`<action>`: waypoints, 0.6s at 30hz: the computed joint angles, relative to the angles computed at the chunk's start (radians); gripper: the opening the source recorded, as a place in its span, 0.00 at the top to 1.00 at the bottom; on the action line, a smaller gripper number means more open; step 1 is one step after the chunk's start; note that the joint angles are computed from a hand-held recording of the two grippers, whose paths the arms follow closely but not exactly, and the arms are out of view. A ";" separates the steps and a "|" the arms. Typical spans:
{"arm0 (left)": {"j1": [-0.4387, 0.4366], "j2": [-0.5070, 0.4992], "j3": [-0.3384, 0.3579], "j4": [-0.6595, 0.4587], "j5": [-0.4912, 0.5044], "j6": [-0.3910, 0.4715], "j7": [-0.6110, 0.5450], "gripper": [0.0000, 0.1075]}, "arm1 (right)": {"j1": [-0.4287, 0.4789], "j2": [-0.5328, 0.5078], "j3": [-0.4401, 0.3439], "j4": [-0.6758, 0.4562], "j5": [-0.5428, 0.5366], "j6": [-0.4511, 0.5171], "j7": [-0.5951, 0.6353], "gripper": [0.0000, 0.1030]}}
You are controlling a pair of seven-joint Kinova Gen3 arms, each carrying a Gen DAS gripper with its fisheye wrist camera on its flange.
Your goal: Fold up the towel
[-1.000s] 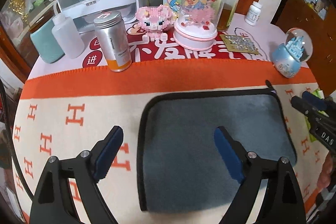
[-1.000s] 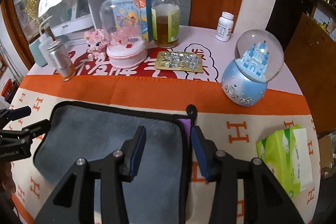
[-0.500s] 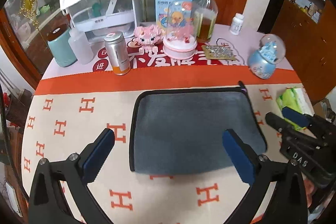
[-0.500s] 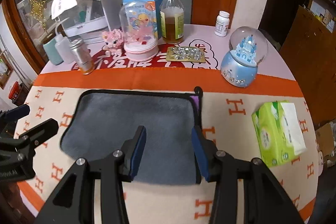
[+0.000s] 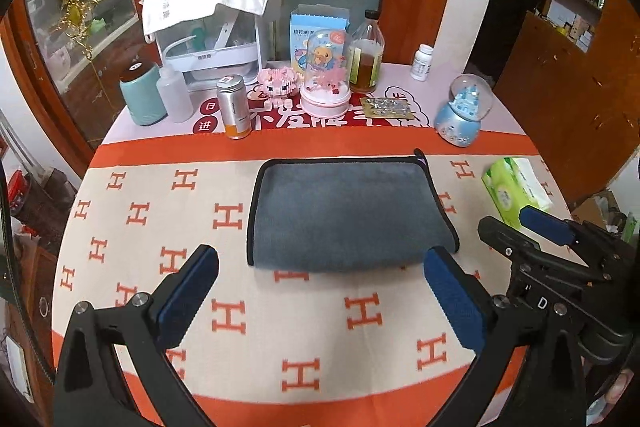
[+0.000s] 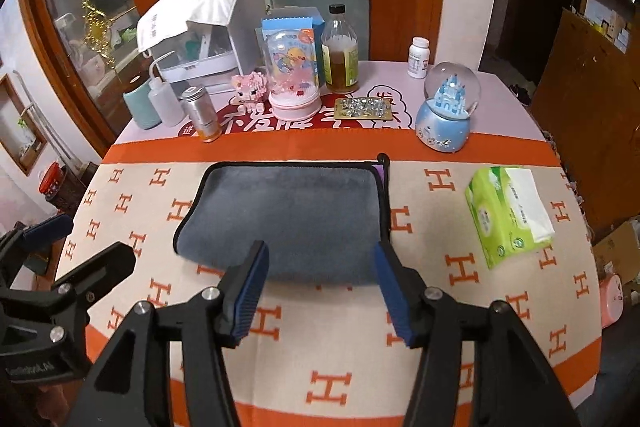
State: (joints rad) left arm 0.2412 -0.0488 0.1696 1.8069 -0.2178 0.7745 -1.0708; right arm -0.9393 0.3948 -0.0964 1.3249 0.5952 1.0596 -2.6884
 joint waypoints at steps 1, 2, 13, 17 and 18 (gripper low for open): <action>0.003 -0.018 0.005 0.008 -0.006 0.008 0.010 0.05 | -0.012 -0.008 -0.001 0.005 0.006 0.012 -0.007 0.47; 0.004 -0.030 0.008 0.013 -0.006 0.013 0.013 0.05 | -0.018 -0.015 -0.003 0.012 0.010 0.016 -0.014 0.46; -0.019 -0.168 0.081 0.070 -0.021 0.084 0.094 0.05 | -0.066 -0.088 -0.058 0.092 0.052 0.047 -0.111 0.46; -0.031 -0.212 0.127 0.083 -0.045 0.106 0.133 0.05 | -0.078 -0.115 -0.079 0.122 0.070 0.053 -0.160 0.46; -0.034 -0.225 0.141 0.087 -0.054 0.114 0.145 0.05 | -0.083 -0.123 -0.084 0.132 0.075 0.055 -0.177 0.46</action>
